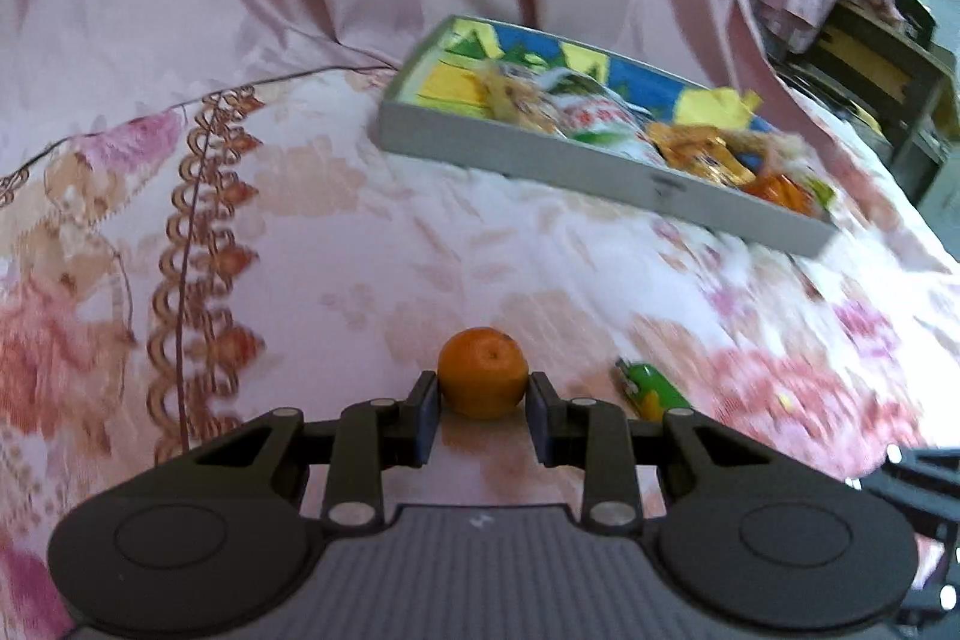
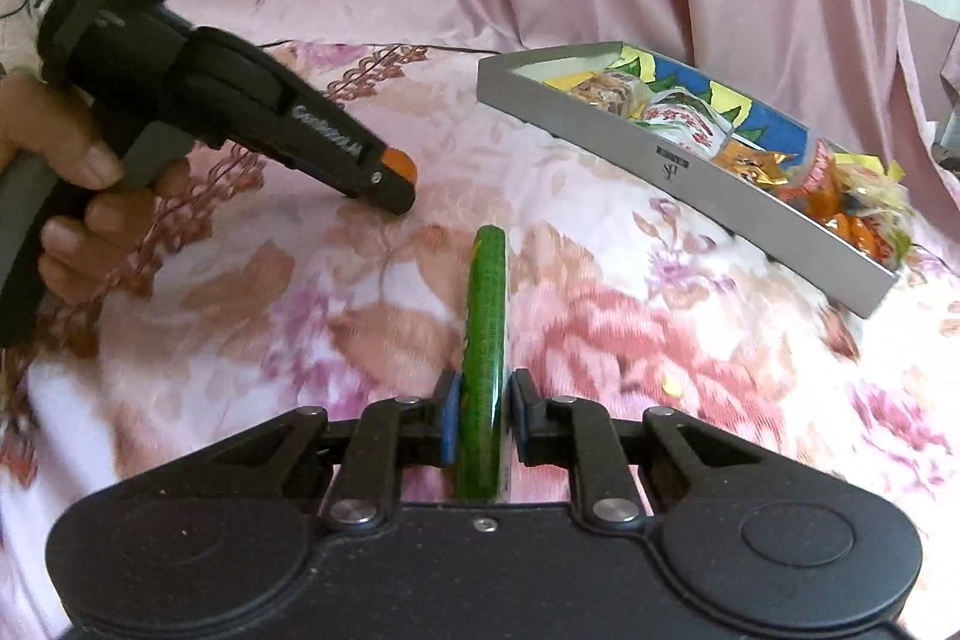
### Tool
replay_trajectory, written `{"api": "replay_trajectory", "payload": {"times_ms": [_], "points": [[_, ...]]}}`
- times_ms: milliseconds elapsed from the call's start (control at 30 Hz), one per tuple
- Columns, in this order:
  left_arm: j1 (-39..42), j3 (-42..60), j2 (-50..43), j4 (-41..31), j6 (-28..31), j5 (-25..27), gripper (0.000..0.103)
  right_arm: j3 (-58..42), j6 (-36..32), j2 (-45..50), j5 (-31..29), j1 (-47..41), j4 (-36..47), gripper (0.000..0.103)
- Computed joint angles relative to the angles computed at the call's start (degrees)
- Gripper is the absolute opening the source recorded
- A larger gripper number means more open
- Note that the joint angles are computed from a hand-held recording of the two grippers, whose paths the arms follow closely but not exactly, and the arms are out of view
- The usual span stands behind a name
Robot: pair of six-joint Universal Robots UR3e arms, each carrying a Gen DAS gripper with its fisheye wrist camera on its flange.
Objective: Organize snacks
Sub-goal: 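Lift and carry the orange and green stick snack over the grey tray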
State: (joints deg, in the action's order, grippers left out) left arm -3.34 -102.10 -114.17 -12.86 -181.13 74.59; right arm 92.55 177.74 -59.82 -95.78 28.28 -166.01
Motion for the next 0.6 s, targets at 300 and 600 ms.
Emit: {"api": "replay_trajectory", "payload": {"times_ms": [300, 600], "points": [[-0.18, -3.3, 2.28, 0.77, -0.48, 0.24, 0.034, 1.11, 2.14, 2.09, 0.23, -0.46, -5.13, 0.029], [-1.44, -0.86, 1.93, -1.98, 0.05, 2.65, 0.034, -1.5, -0.81, 6.23, -2.61, 0.88, -9.04, 0.019]]}}
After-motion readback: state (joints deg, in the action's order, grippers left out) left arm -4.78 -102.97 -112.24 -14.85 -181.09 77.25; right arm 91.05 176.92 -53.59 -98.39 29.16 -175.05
